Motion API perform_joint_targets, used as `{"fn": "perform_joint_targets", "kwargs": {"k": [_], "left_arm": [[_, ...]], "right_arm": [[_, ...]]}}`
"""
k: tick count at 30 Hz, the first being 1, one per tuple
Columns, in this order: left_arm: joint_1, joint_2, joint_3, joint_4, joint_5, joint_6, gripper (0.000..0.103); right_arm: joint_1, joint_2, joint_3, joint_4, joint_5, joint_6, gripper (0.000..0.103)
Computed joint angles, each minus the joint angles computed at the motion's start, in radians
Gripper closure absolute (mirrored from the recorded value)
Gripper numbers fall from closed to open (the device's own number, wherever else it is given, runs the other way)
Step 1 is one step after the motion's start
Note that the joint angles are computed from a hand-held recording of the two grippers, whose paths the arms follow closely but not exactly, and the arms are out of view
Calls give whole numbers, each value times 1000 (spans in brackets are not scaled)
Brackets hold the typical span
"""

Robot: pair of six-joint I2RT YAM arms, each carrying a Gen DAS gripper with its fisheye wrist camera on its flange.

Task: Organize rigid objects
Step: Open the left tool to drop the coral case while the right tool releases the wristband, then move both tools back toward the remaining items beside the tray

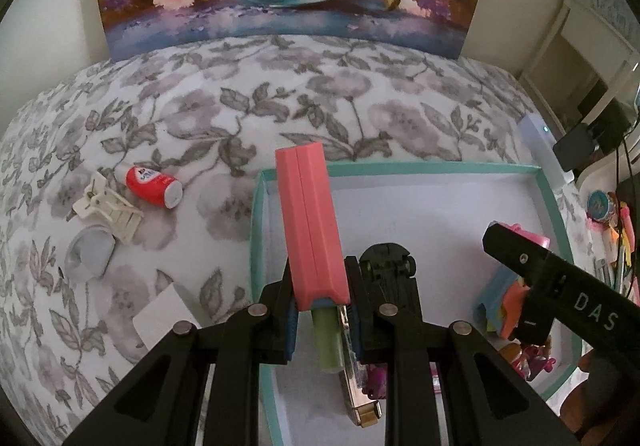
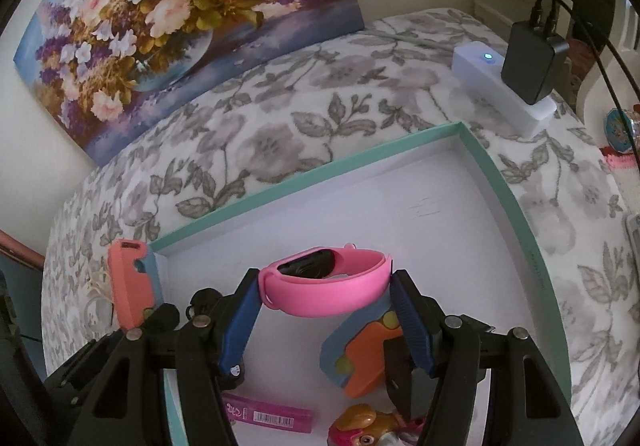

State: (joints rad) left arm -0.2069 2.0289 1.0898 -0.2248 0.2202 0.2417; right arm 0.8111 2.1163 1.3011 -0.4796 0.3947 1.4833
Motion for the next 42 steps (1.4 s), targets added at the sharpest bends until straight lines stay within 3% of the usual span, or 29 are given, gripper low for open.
{"fn": "perform_joint_targets", "kwargs": {"k": [12,14,16,17,26,28,32,33,34,42], "left_arm": [[3,-14,5,-17,-11,9,81],[4,-17,7,-24,-11,10,75],[7,-25,9,-32,-8,9,58],[8,-28,9,-33,-6,9,55],[41,-66,21,-76,4,8,42],[52,-71,23,-84,4,7,34],[79,-82,24,-98,3,8,29],[87,-84,23,-100,-1,8,23],[93,-86,21,-100,-3,9,17],[152,-91,11,-122,-36,5,11]], "right_arm": [[-1,10,23,-23,-17,-8,34],[0,14,30,-30,-20,-10,34],[1,15,37,-37,-19,-11,34],[1,13,35,-33,-19,-11,34],[18,-9,50,-77,8,11,33],[24,-9,57,-90,10,16,33],[38,3,88,-125,10,23,33],[44,10,101,-140,10,26,33],[47,13,108,-149,10,28,29],[82,61,194,-244,8,65,16]]}}
